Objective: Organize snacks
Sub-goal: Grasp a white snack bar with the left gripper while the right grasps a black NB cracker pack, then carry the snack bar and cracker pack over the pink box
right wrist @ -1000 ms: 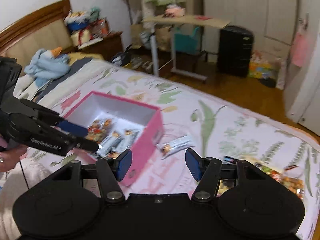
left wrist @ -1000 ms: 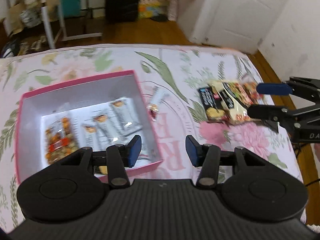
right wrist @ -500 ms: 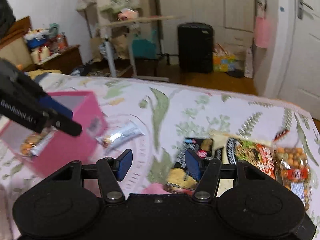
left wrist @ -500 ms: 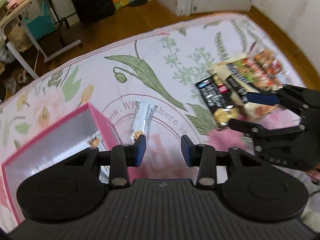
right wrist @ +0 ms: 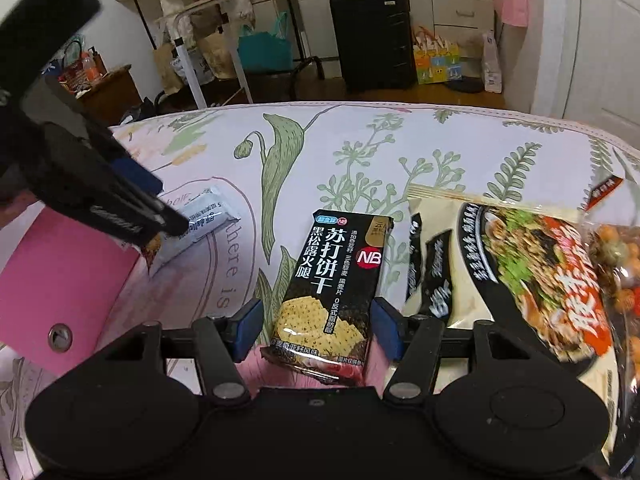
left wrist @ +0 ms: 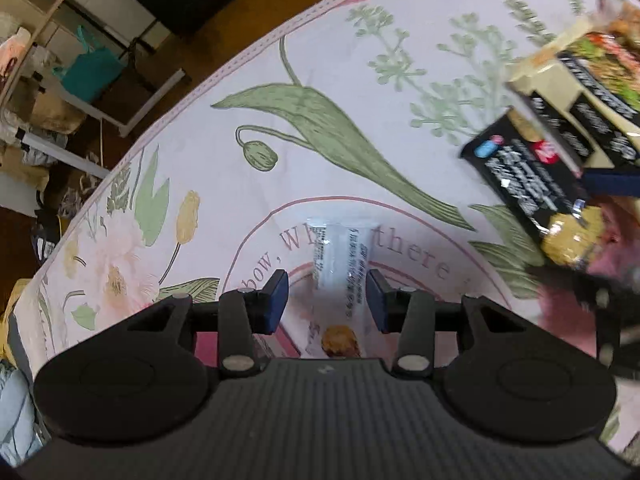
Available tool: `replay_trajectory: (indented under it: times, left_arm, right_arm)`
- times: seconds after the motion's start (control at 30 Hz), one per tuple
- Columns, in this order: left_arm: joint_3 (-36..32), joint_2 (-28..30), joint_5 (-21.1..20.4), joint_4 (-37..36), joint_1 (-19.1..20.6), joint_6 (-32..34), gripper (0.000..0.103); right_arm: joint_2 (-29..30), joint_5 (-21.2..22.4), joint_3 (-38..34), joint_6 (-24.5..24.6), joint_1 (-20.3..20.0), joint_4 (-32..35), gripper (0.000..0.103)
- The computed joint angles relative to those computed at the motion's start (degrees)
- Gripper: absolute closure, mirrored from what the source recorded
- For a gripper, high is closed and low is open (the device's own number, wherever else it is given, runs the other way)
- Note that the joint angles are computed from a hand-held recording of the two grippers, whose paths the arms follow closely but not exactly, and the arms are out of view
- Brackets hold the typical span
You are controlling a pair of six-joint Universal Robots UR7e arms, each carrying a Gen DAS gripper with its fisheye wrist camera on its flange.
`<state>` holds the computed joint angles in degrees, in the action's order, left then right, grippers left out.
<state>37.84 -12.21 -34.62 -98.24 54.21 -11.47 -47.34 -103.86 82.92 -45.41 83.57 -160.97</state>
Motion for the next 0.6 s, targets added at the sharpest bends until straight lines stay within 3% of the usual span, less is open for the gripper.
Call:
replay_trajectory:
  times: [0.03,0.23,0.3,0.37,0.4,0.5,0.6]
  left_arm:
    - [-2.2,0.9,-0.6,2.0,0.4,-0.9,0.061]
    - [-10.0,4.7,-3.5,11.6,2.1,-7.1,0.062]
    - [-5.5,3.0,-2.2,6.0,1.9,-5.4,0.065]
    - [-3.1,2.1,-1.4,3.1,1.7,-3.7,0.076]
    - [-2.5,1.8,-1.6,2.6,1.6,-3.1,0.076]
    - [-0.3,0.5,-3.9,-0.2,1.5,-2.2,0.079]
    - [5.6,-2.7,-7.1,-8.2,1.3,0.1,0.079]
  right_arm:
    - [0.6,-0.6,-0.5,-0.5,0.2,-0.1,0.024]
    - [5.8,-7.5,-3.0,-4.8,1.8,-8.4,0.023]
    - [5.9,-7.6,-3.2,-4.1,1.9,-8.7,0.026]
    - [5.0,-5.8,-3.1,-1.9,1.5,-7.2,0.041]
    - [4.6,-5.2,-3.1,-0.8,1.4,-6.1,0.045]
    - [3.3,-4.3,-1.8,0.3,1.2,-6.5,0.047]
    - [1.0,-1.6,0.4,2.0,0.8,-5.3,0.047]
